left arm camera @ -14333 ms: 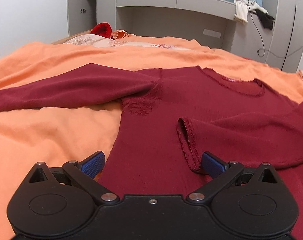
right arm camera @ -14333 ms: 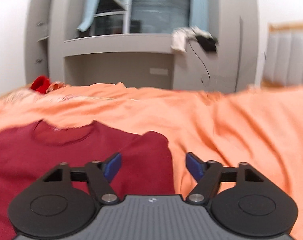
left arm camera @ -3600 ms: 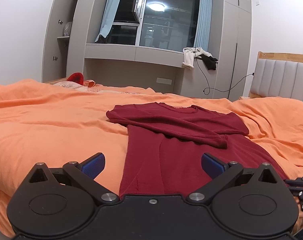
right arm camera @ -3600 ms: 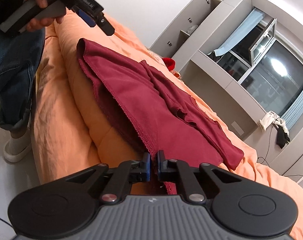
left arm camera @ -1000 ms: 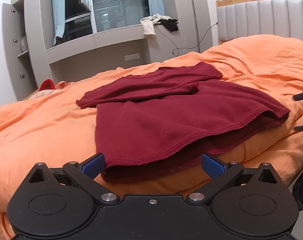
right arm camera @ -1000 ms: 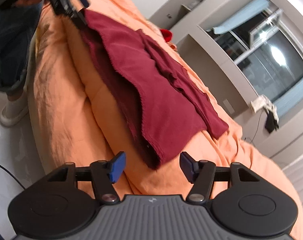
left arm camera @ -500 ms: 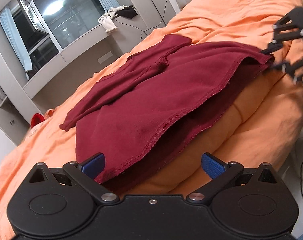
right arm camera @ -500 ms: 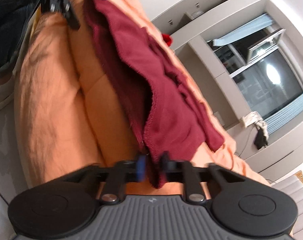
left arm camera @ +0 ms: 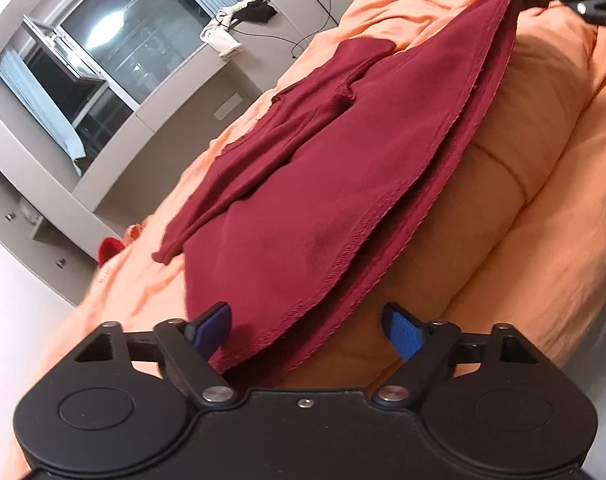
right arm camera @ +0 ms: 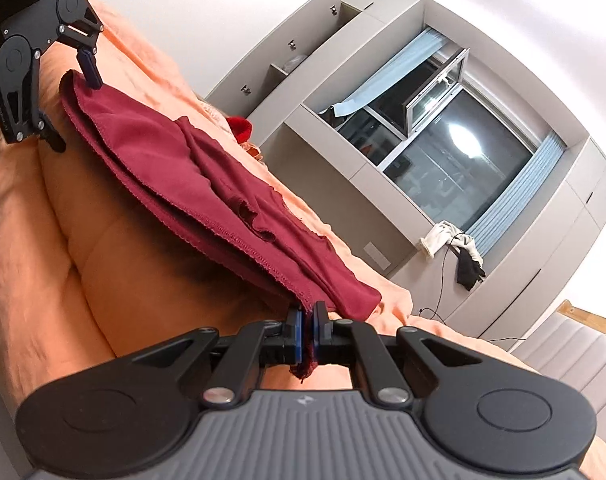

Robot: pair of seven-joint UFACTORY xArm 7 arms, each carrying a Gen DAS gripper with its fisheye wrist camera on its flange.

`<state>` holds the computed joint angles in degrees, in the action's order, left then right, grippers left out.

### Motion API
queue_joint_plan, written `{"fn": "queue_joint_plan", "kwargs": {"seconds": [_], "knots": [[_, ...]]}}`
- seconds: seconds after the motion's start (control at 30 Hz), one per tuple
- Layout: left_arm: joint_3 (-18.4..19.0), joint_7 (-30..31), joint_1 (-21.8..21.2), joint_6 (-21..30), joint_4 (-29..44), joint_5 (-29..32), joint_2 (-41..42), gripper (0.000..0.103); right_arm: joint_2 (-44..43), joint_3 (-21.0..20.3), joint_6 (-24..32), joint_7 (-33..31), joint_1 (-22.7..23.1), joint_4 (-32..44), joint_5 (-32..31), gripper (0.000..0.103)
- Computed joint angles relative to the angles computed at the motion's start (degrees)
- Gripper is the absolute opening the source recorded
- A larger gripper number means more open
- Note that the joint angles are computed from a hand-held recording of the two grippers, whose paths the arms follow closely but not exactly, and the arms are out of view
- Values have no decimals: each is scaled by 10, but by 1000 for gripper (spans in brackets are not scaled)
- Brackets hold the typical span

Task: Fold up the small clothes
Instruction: 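Grasp the hem with the left tool while the right tool lifts it over the collar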

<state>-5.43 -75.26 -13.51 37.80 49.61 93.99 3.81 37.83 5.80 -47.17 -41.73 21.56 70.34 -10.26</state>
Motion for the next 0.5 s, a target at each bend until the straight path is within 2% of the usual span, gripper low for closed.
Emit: {"fn": "queue_joint_plan", "kwargs": {"seconds": [0.03, 0.07, 0.13, 0.2, 0.27, 0.37, 0.5], "knots": [[0, -3, 0, 4, -2, 1, -3, 78, -1, -1, -9, -2, 2, -8, 3, 5], [0, -8, 0, 8, -4, 1, -8, 71, -1, -1, -10, -2, 1, -8, 5, 5], [-1, -16, 1, 16, -8, 3, -16, 54, 0, -1, -11, -3, 2, -9, 9, 5], [-3, -17, 0, 35, -10, 6, -22, 31, 0, -3, -17, -8, 6, -14, 17, 5], [-7, -9, -2, 64, -8, 2, -21, 17, 4, -5, -24, -19, 15, -13, 31, 5], [-4, -14, 2, 68, -8, -12, -27, 6, 12, -12, -39, -47, 30, -11, 51, 5], [-15, -88, -5, 111, -26, 33, -47, 5, 17, -9, -74, -59, 31, -18, 54, 4]]}}
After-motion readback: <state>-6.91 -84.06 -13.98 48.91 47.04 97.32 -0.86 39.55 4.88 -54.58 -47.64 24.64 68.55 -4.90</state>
